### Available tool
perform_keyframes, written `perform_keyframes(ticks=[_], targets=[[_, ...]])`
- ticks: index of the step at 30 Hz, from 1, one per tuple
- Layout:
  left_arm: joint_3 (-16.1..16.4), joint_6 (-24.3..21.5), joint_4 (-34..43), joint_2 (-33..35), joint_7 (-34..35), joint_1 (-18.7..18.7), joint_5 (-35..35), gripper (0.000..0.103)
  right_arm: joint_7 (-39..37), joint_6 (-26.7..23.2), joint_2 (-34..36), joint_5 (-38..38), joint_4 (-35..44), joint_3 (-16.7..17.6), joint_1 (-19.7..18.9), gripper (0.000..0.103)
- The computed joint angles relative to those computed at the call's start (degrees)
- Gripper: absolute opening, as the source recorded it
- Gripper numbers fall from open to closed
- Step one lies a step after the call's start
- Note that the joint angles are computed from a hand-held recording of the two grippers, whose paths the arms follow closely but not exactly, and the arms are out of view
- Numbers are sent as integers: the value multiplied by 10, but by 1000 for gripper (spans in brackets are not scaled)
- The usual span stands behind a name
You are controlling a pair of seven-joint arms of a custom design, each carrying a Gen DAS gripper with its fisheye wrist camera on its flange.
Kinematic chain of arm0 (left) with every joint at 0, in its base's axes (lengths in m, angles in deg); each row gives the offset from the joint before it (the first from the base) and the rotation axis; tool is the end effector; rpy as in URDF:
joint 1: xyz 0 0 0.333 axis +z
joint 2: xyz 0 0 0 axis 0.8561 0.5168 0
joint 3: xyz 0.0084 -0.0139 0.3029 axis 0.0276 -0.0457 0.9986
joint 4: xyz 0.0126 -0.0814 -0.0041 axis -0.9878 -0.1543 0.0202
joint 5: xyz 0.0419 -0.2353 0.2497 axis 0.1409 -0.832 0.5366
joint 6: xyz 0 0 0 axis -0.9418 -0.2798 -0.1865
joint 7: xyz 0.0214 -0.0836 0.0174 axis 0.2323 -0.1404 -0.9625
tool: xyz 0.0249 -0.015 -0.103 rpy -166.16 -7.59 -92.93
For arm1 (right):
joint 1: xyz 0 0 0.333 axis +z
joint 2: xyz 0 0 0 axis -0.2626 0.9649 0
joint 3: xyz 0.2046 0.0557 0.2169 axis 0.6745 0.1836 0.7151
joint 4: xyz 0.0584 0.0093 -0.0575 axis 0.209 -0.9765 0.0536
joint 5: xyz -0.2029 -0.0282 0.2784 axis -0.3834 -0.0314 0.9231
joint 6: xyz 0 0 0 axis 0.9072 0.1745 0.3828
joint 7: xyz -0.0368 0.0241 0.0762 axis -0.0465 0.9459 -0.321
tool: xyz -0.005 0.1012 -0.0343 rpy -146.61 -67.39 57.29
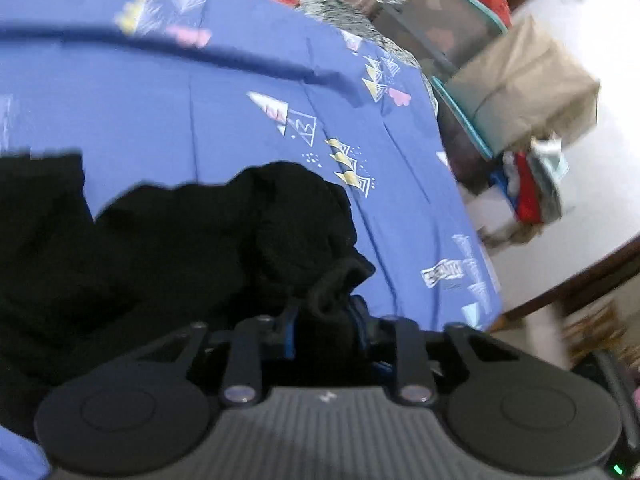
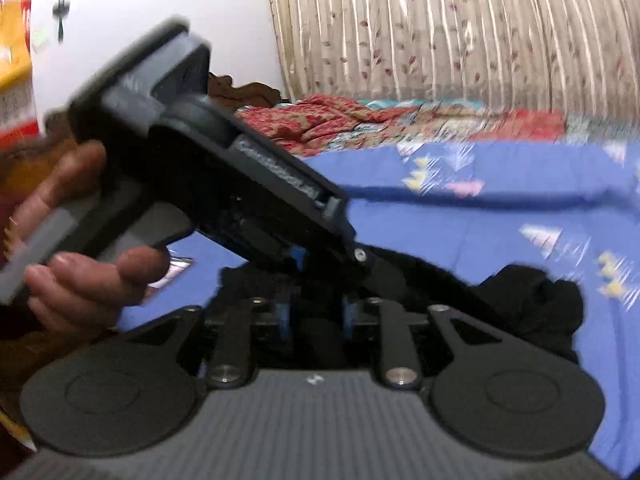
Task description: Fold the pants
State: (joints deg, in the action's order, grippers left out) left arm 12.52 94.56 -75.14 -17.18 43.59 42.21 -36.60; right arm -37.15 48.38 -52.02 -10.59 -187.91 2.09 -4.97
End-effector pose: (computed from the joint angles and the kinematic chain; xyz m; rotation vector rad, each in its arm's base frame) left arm 0.4371 -0.2024 0.5634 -2.3314 1.6185 -1.2727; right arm 0.4859 0.1139 0.5247 -1.8804 0.5315 -0.0218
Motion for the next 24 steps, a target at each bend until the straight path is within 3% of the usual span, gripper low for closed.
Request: perform_keyframes(ticks=[3,5,8,9,11,14,15,16,17,21,24], targets=[[-14,27,-38,-19,-42,19,29,20,53,-91,35,-15,26,-27,-28,48],[-8,44,-53,-23,-51,10,21,20,99,-100,57,-7,40,-33,-51,48],[-1,62,-72,-29,-52,-2,13,20,226,-32,88,15,59,-30,-77,53],[1,65,-74,-29,-52,-6,12,20,266,8,103,19,73,-24,-80,59],[1,70,-76,-27,-56,-8,15,20,335,65,137,11,106,-11,-82,81],[6,76,-82,-34,-51,-15,17,20,428,75,206,-50,182,9,-89,82],[6,79,-83,-35,-51,-15,20,20,461,68,231,-83,213,16,-88,77],[7,84,-87,-38,-49,-16,21,19,486,50,251,-103,241,23,-92,43],[7,92,-93,-44,-48,-15,24,18,503,25,260,-109,254,30,-102,15],[-16,138,-150,-103,-87,31,66,18,525,2,254,-85,310,73,-108,14],[-42,169,-217,-186,-146,92,85,17,530,-2,266,-79,393,106,-76,14]])
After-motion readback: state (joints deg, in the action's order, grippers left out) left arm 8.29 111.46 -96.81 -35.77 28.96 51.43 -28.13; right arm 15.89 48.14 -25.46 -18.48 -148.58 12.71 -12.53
